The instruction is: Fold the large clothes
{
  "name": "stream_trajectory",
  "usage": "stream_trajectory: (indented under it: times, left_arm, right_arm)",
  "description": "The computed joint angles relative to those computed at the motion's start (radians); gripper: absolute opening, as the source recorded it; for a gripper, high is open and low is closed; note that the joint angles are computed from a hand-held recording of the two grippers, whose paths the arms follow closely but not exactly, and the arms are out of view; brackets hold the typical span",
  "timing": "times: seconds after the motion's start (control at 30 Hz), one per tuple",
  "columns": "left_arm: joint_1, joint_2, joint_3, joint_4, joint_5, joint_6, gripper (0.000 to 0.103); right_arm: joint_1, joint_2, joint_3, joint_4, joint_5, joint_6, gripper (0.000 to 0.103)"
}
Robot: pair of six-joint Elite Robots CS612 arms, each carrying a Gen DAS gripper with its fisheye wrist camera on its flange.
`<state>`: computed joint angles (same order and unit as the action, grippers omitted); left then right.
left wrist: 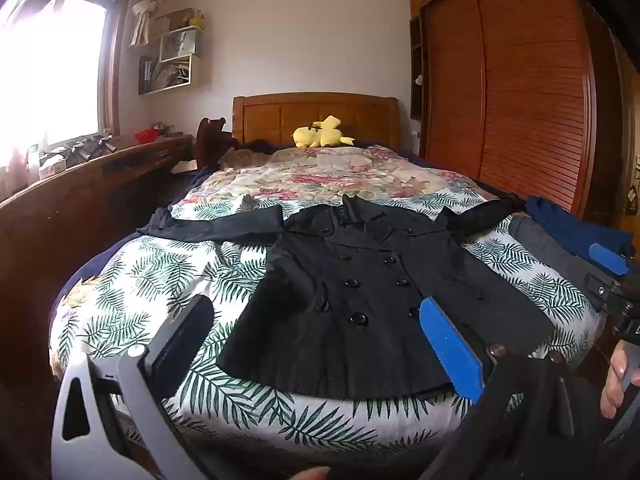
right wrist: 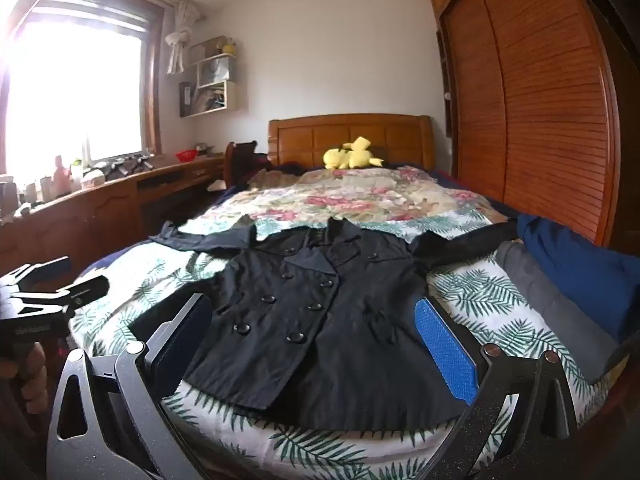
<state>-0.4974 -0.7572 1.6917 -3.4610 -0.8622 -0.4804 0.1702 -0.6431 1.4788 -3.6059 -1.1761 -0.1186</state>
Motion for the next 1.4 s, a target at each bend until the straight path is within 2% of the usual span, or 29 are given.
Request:
stream_trajectory:
  times: [0.07,0.23,1.4]
  left_arm:
    - [0.003,-0.002,0.0,0.002,-0.007,0.002,0.103]
    - [-0.01,0.003,0.001,-0.037,0.016,0.032,0.103]
    - [-0.015,-0.008,0.016,-0.058,0.025,0.039,0.103]
  right_arm:
    - [0.001,-0.013,0.007,0.048,-0.009,-0.031,0.103]
    - [-0.004,-0.008,0.004,0.039,-0.004,-0.017,0.103]
    - [-0.004,-0.001,-0.002,0.026,0.0,0.008,0.103]
